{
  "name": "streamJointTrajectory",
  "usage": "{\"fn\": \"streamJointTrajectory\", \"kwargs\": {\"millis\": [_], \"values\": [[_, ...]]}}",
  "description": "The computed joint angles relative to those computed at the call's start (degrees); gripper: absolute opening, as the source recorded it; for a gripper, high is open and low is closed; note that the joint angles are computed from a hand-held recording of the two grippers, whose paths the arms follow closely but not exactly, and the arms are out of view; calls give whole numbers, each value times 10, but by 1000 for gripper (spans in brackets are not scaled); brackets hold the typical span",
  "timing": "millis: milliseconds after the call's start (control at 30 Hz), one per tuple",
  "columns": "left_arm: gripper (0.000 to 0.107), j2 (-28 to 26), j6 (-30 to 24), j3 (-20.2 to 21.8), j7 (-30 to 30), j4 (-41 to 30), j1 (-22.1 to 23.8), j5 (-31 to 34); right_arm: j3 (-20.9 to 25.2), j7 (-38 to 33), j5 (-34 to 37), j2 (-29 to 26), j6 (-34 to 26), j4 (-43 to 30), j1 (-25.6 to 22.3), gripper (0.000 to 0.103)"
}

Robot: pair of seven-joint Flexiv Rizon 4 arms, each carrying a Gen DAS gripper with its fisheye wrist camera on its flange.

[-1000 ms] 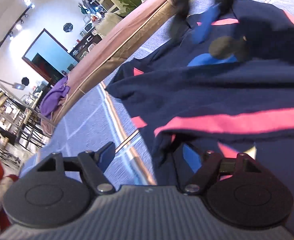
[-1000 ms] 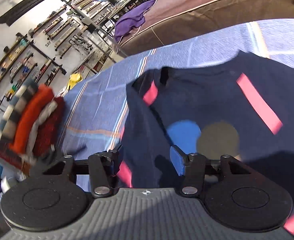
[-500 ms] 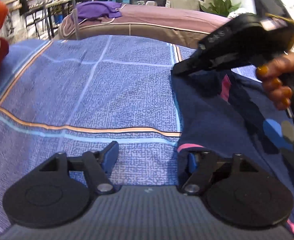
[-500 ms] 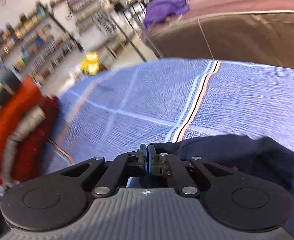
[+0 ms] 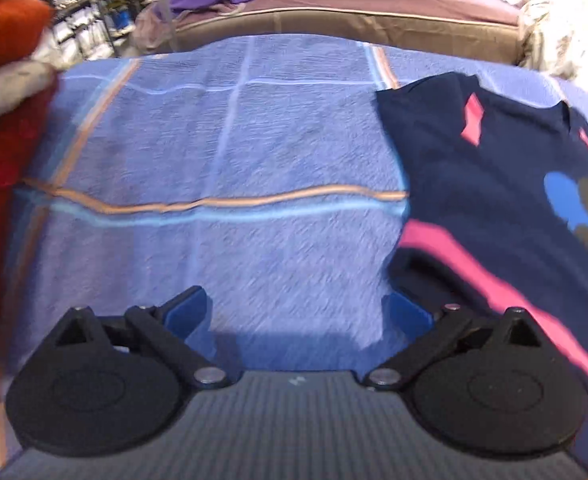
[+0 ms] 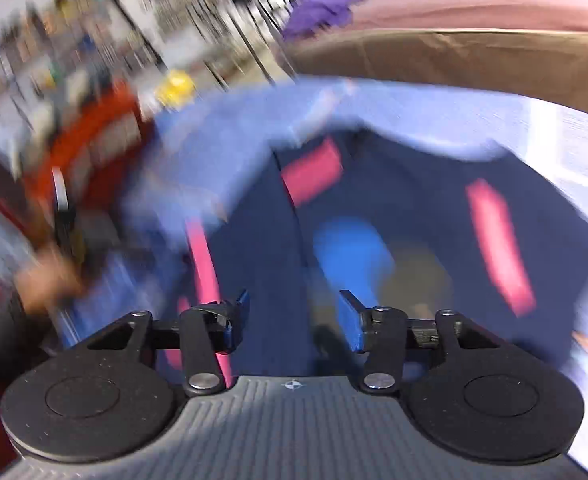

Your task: Fold small clothes

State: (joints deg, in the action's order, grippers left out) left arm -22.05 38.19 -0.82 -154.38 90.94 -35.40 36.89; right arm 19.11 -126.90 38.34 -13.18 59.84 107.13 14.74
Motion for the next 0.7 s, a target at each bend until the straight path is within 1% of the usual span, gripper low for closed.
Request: {"fn": "streamJointTrajectory", "kwargs": {"millis": [33,67,100,167,233,267,300,333,367,433,467,500,567,600,633,700], "values": [[100,6,-17,-1,0,0,-8,2,1,-10,-1,35,8,45,-9,84],[100,12,-30,-5,2,0,-14,3,-3,-8,2,73,-19,84,-22,84],[100,18,-42,-9,4,-1,-20,7,-14,-4,22,101,-51,109,-33,84],[100,23,-59,-20,10,-9,-31,14,-38,13,68,137,-92,147,-45,84],[102,27,-60,-33,18,-16,-42,18,-44,38,90,158,-48,192,-37,81],[102,27,-55,-40,22,-19,-46,15,-48,39,105,161,-27,207,-30,77],[103,27,-44,-47,28,-20,-49,10,-58,20,137,162,-24,211,-26,72],[103,25,-26,-54,39,-20,-49,-1,-70,1,170,161,-34,211,-23,71],[103,23,-10,-61,52,-18,-50,-14,-80,-18,201,150,-38,201,-19,67],[103,17,10,-70,74,-20,-60,-32,-79,-45,241,145,-20,198,-13,53],[103,14,8,-70,83,-25,-69,-33,-77,-58,250,149,-15,200,-10,25],[103,10,-2,-69,87,-32,-81,-30,-76,-77,260,162,-12,203,-9,10],[103,5,-24,-66,100,-44,-96,-29,-77,-112,265,199,-25,218,-4,10],[103,4,-32,-64,103,-46,-100,-28,-79,-127,253,222,-40,229,-1,10],[103,4,-38,-60,103,-47,-102,-29,-77,-130,224,241,-51,242,7,10],[103,3,-45,-56,103,-45,-99,-36,-60,-95,134,264,-68,270,21,10]]}}
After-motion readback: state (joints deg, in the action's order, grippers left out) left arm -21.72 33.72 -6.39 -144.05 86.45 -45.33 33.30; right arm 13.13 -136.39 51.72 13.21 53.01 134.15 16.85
